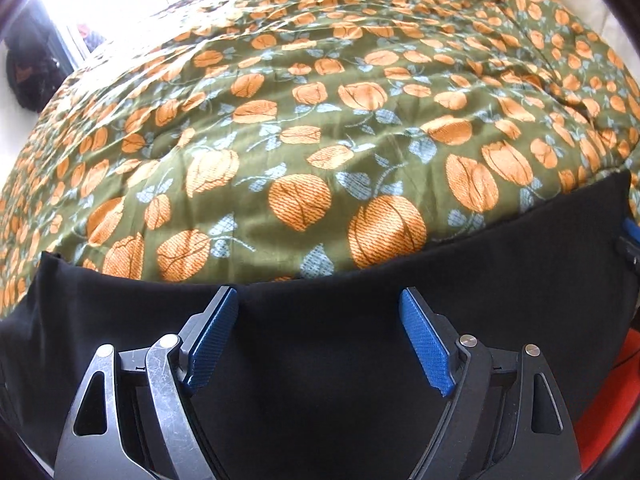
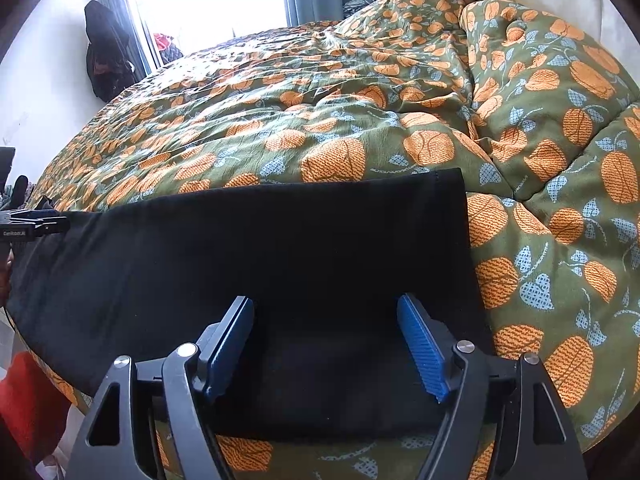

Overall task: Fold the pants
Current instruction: 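Open both tools and press the folded trousers flat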

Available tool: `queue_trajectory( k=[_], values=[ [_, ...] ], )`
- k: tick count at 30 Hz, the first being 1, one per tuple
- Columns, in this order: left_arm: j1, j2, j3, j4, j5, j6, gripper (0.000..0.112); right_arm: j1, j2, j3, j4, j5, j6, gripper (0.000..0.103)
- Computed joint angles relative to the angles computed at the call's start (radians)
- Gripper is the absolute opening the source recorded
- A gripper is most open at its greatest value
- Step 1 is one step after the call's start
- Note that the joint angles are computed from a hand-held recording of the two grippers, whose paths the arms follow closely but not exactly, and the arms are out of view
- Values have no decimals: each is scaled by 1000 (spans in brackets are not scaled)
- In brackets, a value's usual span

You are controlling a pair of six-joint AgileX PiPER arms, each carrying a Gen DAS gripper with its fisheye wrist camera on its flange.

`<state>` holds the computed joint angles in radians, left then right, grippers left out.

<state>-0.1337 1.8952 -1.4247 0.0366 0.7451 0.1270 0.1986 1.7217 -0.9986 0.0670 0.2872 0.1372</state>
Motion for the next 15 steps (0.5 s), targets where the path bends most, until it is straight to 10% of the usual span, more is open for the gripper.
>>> queue_trajectory(
  k=[15],
  values=[
    [-59, -332, 466, 5, -159, 30, 87, 26, 18, -16, -118, 1, 141, 82]
  ],
)
